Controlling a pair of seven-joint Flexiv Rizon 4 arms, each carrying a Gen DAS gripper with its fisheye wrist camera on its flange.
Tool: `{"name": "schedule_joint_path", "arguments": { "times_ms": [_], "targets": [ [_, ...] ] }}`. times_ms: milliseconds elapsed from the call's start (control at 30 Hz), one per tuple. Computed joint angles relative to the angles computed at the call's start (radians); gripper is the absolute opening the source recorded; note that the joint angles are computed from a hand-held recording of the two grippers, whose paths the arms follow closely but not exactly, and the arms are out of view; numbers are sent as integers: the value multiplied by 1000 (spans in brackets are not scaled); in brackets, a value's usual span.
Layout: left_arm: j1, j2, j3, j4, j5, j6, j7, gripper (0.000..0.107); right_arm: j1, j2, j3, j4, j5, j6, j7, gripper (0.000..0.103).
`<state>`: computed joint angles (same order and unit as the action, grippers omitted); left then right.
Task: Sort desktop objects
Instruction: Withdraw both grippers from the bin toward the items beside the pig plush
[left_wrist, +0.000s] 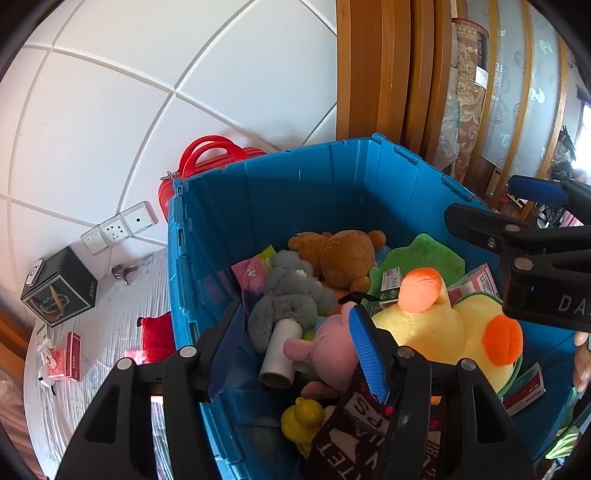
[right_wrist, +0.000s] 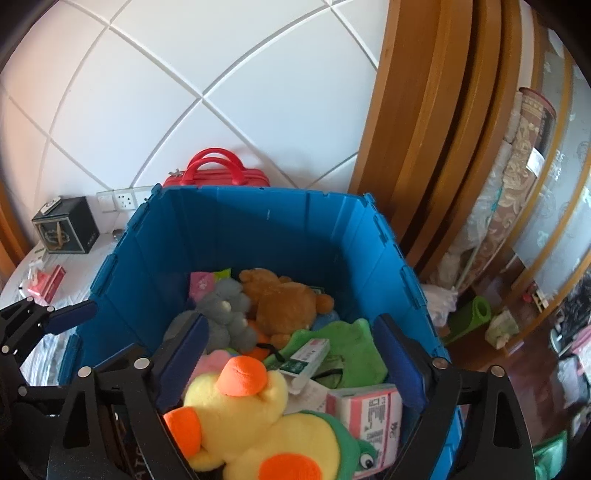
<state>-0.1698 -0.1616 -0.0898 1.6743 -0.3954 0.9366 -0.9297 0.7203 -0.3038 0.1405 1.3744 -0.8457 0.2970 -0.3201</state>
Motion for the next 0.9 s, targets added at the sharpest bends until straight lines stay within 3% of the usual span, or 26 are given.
{"name": "schedule_joint_path", "arguments": {
  "times_ms": [67,467,900],
  "targets": [
    [12,18,3,18,-32,-15,35,58,12,-1,4,-13,3,-24,3,102],
    [80,147,83,186,-334,-53,402,58,176,-67,9,-167,-32,-209,58,103],
    [211,139,169,294,-513,-29,701,58,383,-293,-99,-398,-94,-164,190,103]
  ]
}}
